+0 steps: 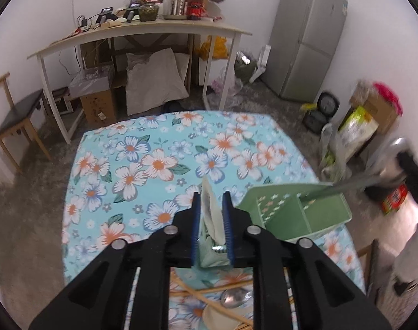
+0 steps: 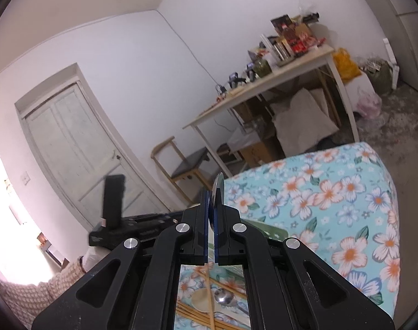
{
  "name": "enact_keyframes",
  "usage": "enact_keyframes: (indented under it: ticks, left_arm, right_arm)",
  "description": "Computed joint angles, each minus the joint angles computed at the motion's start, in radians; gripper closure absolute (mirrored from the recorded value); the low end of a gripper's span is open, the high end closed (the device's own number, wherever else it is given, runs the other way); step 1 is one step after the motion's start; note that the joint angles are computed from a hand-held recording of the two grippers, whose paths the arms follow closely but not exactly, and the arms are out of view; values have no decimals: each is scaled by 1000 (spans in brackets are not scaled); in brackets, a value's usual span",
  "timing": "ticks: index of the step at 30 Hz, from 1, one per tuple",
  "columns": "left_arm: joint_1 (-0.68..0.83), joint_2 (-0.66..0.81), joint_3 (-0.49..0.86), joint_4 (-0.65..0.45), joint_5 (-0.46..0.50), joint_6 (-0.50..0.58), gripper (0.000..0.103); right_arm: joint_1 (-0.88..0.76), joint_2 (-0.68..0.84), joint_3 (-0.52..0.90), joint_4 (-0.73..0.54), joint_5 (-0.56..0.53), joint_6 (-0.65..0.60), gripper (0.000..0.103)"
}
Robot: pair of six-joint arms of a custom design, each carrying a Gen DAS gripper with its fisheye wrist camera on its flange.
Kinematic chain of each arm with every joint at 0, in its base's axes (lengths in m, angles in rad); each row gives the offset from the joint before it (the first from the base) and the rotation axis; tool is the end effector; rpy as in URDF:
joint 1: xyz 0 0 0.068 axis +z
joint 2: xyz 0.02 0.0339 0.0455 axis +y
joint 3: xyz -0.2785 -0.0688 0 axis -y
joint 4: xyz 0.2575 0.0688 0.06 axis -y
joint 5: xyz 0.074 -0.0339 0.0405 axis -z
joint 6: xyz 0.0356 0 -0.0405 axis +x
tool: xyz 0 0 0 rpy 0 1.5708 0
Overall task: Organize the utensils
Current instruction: 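Drop the white spoon into the green basket with the left tool while the right drops the metal spoon in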
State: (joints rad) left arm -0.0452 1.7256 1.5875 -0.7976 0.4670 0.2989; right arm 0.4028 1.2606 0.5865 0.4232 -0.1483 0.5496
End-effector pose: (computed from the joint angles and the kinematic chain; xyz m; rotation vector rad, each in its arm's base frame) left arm 0.3879 -0.0336 0.3275 0.6003 2.3503 -0.4700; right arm 0.2550 0.1144 0.2377 0.0300 1.8946 0.7978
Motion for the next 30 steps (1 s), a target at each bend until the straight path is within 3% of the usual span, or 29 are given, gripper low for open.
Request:
enact_keyframes:
  ticks: [9,14,17,25,30]
  left_arm:
    - [106,-93,-124,125,142,-79,73]
    - [176,-149,-213,154,191,-71,69]
    - [221,-175,-266,161,226,-71,65]
    - [327,-225,-399,161,293,-61,62]
    - [336,-247,-503,175,268,-38,62]
  right_arm:
    - [64,86,62,-102,112,-51,101]
    - [110,101,92,-176,218,-90,87]
    - [142,65,81,-178,274,-104,78]
    - [265,-77,16,-212,436,-100,78]
    - [393,-138,-83,-202,528,-29,78]
